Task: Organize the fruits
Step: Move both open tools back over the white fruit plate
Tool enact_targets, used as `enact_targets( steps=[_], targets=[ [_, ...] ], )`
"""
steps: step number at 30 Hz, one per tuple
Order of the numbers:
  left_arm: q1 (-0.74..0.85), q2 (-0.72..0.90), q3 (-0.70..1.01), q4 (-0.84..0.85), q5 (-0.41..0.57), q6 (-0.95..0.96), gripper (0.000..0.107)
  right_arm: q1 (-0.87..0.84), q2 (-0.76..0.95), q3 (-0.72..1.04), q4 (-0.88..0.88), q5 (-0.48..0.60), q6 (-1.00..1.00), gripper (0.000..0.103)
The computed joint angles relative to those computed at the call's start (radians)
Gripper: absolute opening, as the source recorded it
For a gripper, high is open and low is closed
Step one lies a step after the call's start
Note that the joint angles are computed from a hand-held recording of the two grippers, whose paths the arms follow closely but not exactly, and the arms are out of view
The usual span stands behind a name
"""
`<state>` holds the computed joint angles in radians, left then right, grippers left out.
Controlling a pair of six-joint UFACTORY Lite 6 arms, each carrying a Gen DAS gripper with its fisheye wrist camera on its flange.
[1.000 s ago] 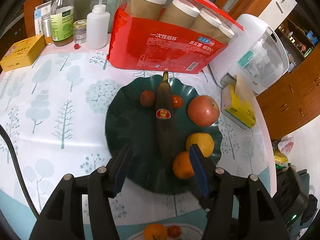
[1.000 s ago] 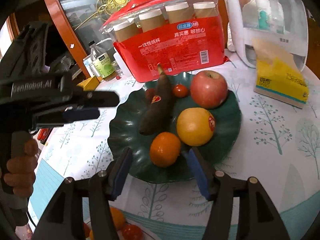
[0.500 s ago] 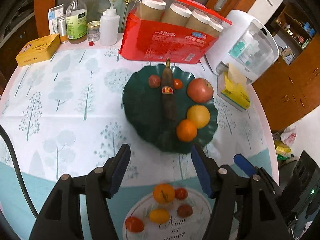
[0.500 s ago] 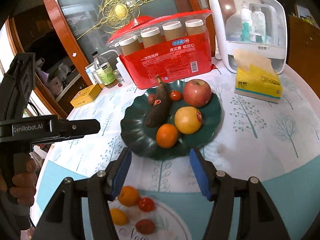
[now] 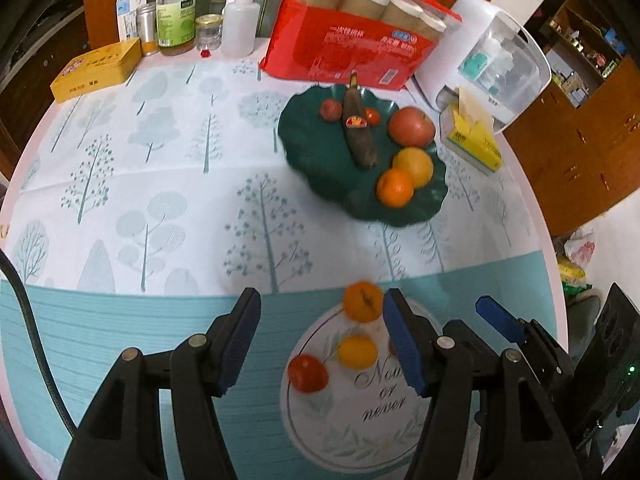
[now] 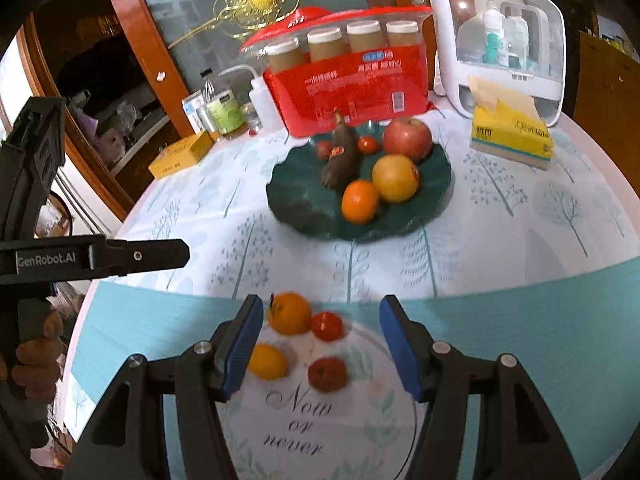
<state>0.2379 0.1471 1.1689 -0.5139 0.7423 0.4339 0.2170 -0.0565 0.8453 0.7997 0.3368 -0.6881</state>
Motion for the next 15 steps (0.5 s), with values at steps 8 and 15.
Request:
enact_targets(
  steps=[8, 15],
  targets=[
    [0.031, -0.031, -0.127, -0.012, 0.005, 0.101, 0.062, 0.113, -0.059, -0.140, -0.288, -0.112, 0.307, 0.061],
    [0.052, -0.029, -0.234, -0.039, -0.019, 0.198, 0.062, 0.168, -0.053, -0.212, -0.487, -0.179, 0.523, 0.061]
  ],
)
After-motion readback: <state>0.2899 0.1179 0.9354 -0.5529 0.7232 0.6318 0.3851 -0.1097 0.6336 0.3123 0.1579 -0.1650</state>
